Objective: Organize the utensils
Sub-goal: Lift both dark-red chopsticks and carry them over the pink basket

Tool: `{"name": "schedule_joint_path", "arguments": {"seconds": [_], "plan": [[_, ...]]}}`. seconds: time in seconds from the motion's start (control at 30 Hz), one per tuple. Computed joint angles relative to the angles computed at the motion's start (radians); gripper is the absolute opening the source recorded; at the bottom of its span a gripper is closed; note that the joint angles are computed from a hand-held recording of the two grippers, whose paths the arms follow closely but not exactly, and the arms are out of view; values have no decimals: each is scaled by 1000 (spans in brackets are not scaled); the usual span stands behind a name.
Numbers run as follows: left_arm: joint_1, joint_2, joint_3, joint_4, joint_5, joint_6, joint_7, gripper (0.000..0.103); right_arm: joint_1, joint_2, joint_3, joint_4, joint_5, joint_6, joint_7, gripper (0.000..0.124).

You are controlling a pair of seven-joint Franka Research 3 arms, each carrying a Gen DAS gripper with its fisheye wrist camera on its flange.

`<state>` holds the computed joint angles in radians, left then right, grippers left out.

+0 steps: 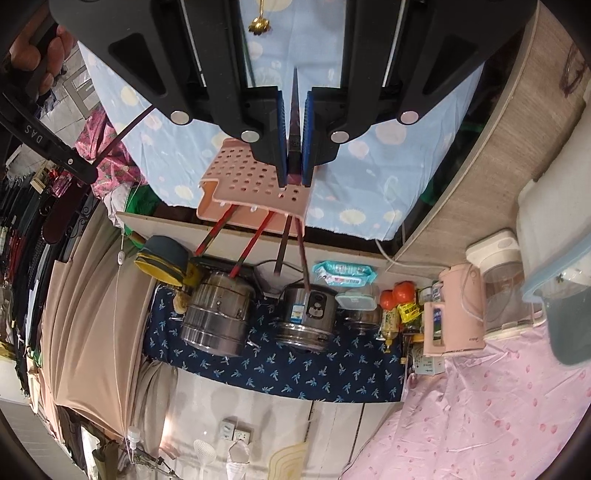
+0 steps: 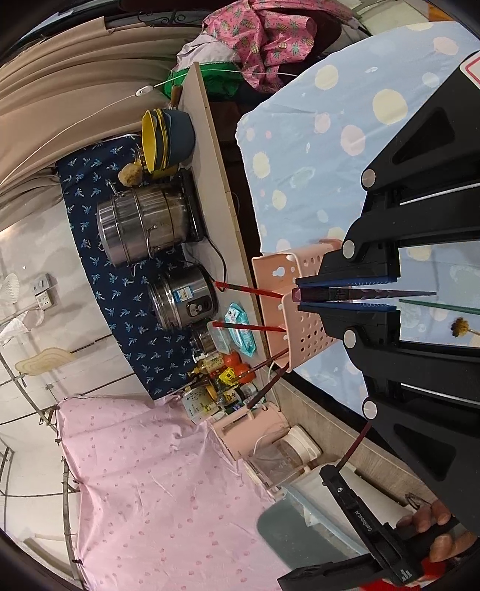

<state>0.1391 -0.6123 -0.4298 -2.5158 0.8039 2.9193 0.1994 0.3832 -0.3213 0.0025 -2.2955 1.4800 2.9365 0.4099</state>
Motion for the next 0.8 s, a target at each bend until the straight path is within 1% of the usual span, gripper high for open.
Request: {"name": "schedule_joint_path", "arguments": {"seconds": [0.2, 0.37, 0.5, 0.57, 0.7, 0.8], "plan": [[64, 42, -27, 91, 64, 21, -11, 7, -4, 63, -1, 115, 22, -12, -16, 7], [119, 79, -45, 180, 131, 35, -45, 7, -20, 131, 12, 234, 102, -4, -82, 7], [163, 124, -58, 272, 205, 40, -93, 7, -42, 189, 22, 328, 125, -21, -74, 7], [166, 156, -54, 319, 238, 32, -113, 7, -53, 215, 27, 373, 139, -29, -69, 7], [192, 211, -58, 411, 352, 32, -207, 7, -72, 273, 41, 459, 163, -22, -57, 7], [226, 246, -81, 482, 478, 17, -315, 7, -85, 317, 51, 516, 167, -22, -34, 7]]}}
